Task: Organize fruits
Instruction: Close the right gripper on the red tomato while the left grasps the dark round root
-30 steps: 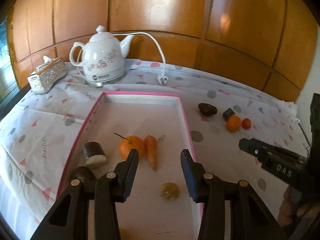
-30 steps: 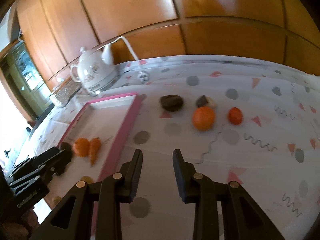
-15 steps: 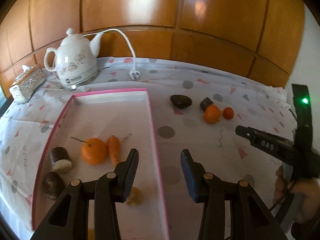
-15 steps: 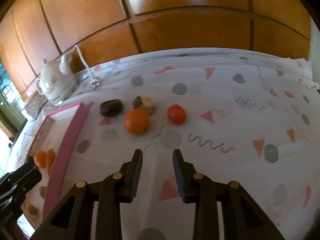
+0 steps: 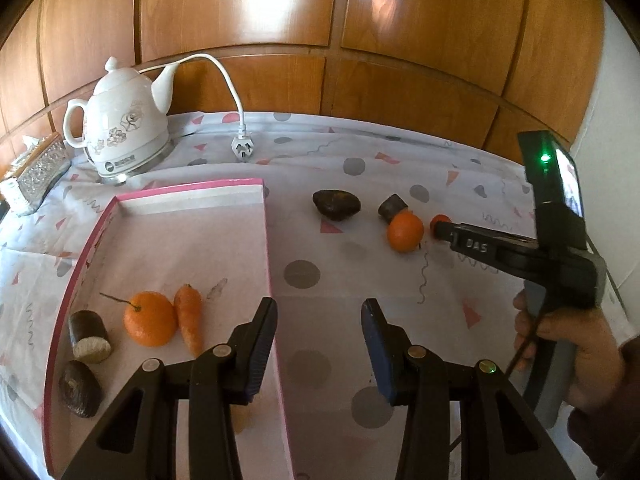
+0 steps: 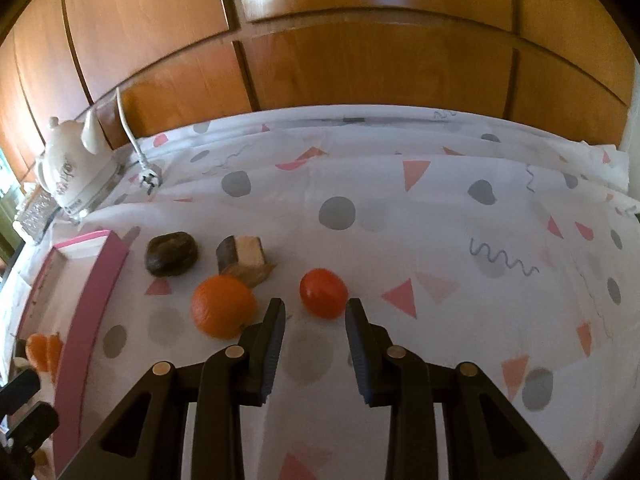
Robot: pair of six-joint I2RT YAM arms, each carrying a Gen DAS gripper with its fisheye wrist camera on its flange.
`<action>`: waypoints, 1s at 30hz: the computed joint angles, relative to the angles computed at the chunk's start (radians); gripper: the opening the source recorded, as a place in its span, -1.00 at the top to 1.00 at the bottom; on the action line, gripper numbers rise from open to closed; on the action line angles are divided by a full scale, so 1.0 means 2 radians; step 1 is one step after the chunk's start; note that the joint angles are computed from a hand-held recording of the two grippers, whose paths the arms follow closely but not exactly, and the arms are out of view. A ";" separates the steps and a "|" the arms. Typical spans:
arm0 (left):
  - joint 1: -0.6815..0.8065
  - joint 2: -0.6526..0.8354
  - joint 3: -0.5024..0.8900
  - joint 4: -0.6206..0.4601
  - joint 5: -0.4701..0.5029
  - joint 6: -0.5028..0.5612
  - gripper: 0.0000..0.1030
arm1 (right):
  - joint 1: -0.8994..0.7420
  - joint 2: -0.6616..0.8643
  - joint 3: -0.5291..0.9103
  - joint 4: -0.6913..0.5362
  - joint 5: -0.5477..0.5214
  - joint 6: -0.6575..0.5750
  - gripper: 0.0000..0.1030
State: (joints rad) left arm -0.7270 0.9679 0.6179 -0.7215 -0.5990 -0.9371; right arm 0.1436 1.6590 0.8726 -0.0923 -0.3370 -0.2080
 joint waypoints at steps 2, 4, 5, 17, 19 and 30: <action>0.007 0.001 0.001 0.005 0.005 0.006 0.13 | 0.007 0.011 0.007 0.007 0.012 0.000 0.39; 0.016 0.005 0.002 0.013 0.012 0.012 0.13 | 0.011 0.022 0.013 0.009 0.017 -0.001 0.40; 0.021 0.008 0.003 0.016 0.015 0.016 0.13 | 0.012 0.028 0.017 0.007 0.017 -0.003 0.42; 0.129 0.067 0.032 0.087 0.119 0.077 0.13 | -0.005 0.023 -0.008 0.042 0.040 0.010 0.50; 0.140 0.086 0.046 0.092 0.123 0.086 0.12 | -0.009 0.025 -0.008 0.043 0.035 0.013 0.50; 0.208 0.210 0.124 0.135 0.162 0.148 -0.08 | -0.019 0.027 -0.006 0.042 0.017 0.013 0.50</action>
